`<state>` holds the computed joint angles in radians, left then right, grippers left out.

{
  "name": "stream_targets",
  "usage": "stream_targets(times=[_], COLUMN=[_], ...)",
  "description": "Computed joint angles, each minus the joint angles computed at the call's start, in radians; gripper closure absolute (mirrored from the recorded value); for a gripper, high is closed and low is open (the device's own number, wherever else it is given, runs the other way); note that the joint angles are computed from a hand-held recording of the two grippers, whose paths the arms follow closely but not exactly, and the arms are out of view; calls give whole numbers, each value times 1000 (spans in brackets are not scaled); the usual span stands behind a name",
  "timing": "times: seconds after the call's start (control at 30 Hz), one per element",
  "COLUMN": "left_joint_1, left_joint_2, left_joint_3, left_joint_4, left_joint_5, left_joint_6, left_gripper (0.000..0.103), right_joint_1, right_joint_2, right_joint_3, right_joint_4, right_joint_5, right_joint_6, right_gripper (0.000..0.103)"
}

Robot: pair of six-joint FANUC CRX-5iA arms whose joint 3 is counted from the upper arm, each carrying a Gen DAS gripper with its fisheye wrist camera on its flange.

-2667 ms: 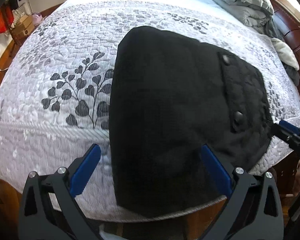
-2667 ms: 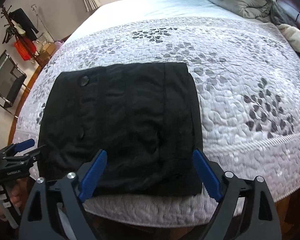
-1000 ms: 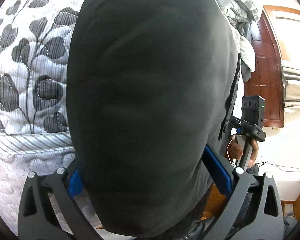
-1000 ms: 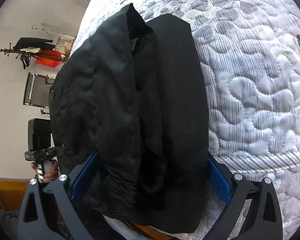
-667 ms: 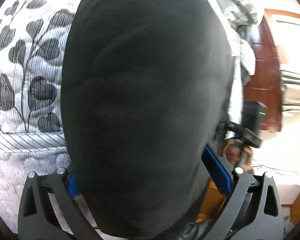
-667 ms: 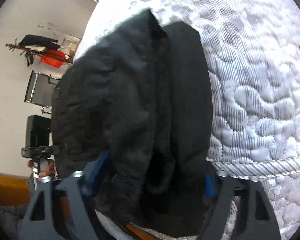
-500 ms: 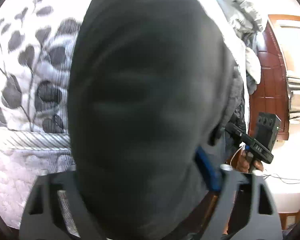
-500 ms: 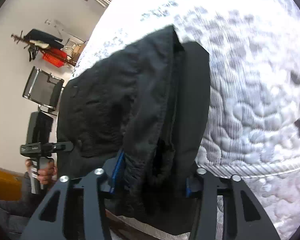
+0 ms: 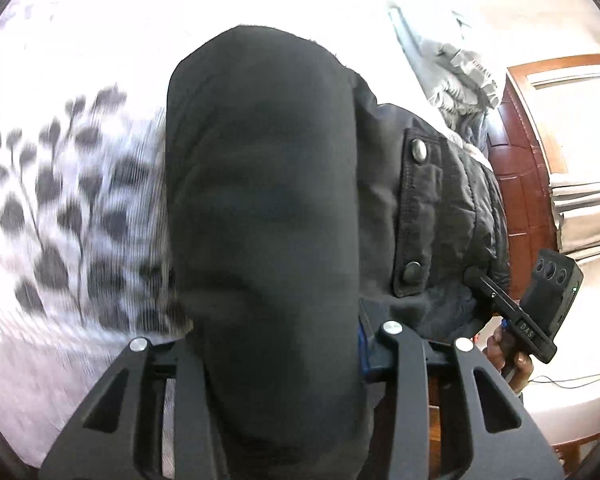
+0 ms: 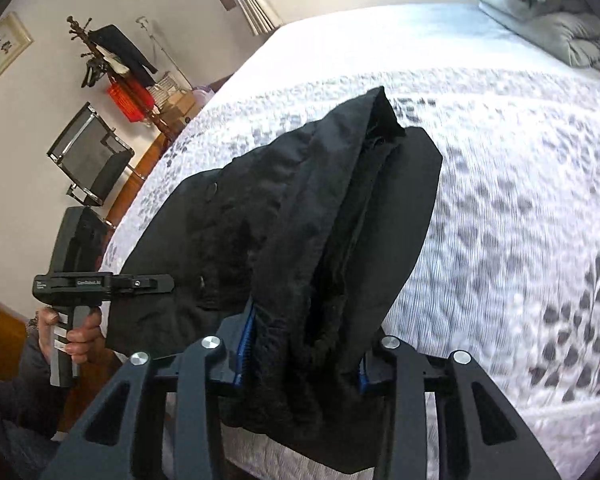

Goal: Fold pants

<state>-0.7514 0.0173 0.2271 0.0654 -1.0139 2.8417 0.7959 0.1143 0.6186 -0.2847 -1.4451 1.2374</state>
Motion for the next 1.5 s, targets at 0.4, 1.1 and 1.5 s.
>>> stream_targets(times=[0.4,1.1,1.5], left_joint_1=[167,133,35], left_joint_2=[71,166,57], left_joint_3=[119,207,170], left_joint_4=[-3,-205,-345], left_joint_5=[-86,-216,-345], left_joint_6=[-171,-160,-42], left_gripper=[65,15,12], right_joint_1=[-41,-110,-232], right_joint_2=[290,289,82], right_joint_3=[344,140,-133], right_joint_4=[-16,-27,-235], right_joint_5=[-28,101,272], right_joint_6=[1,-89,-118], right_gripper=[65,26,23])
